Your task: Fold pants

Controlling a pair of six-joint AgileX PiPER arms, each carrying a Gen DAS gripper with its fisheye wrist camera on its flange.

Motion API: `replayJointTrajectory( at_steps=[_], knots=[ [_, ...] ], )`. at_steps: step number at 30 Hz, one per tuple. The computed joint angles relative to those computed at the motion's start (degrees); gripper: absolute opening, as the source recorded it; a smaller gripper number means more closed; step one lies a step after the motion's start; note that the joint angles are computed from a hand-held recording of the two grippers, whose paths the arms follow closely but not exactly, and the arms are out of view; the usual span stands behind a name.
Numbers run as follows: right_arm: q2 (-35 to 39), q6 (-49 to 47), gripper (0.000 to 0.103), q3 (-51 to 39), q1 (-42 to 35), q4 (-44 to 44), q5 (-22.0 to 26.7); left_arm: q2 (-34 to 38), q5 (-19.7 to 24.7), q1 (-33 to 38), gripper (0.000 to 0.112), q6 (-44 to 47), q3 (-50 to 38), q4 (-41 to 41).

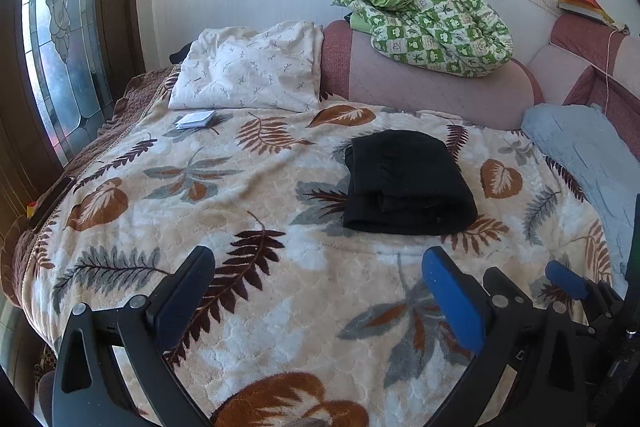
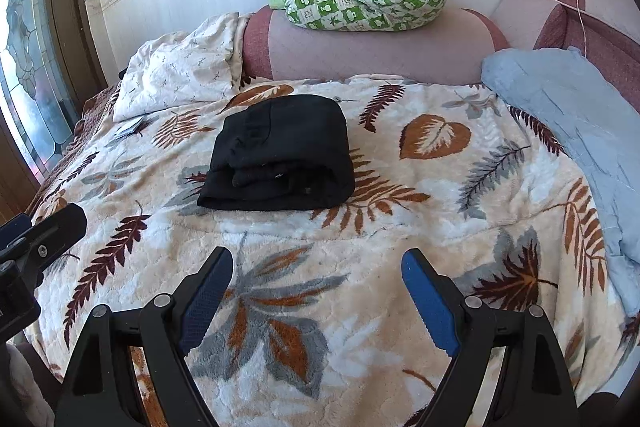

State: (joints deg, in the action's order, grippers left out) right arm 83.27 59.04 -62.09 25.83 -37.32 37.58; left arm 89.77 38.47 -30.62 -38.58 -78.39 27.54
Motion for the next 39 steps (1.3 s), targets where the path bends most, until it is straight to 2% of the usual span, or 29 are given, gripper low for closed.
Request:
replayJointTrajectory(
  at_steps=[5,7,13,16,22,27,32,36,39],
  knots=[
    [-1.5,1.9,0.090,1.7,0.8,-1.2,0.9,-2.7,-0.2,-0.5,0.103,0.2,1.6,-2.2],
    [-3.0,3.1,0.090,2.6,1.3,-2.1,1.2,-4.4,0.6,-1.5,0.103,-1.3,2.3,-0.7],
    [-8.3,12.4,0.095,4.9,7.4,-12.4,7.4,-8.0,5.3,-5.3,0.103,-4.4,1.9,3.8],
    [-9.7,15.6,0.100,6.0,10.9,-17.7,11.4,-7.0,5.9,-5.4,0.103,-3.9,-0.5,2.6],
    [-8.8,14.0,0.101,4.7,8.4,-18.7,9.6,-0.7,7.0,-4.3,0.103,1.3,-7.3,-0.8],
    [-4.5,4.1,0.101,-0.9,2.1,-11.0,5.0,5.2,6.5,-1.9,0.103,6.5,-12.2,-4.3],
    [2.9,-2.8,0.101,-7.6,-0.2,-10.8,4.1,13.2,6.7,0.4,0.103,11.5,-19.2,-7.5],
    [9.0,-7.5,0.101,-12.0,-2.7,-7.6,1.5,19.9,7.3,1.7,0.103,14.0,-25.2,-7.6],
    [13.4,-9.8,0.101,-14.9,-4.3,-6.1,0.2,25.1,8.4,3.7,0.103,16.9,-31.0,-10.9]
  ],
)
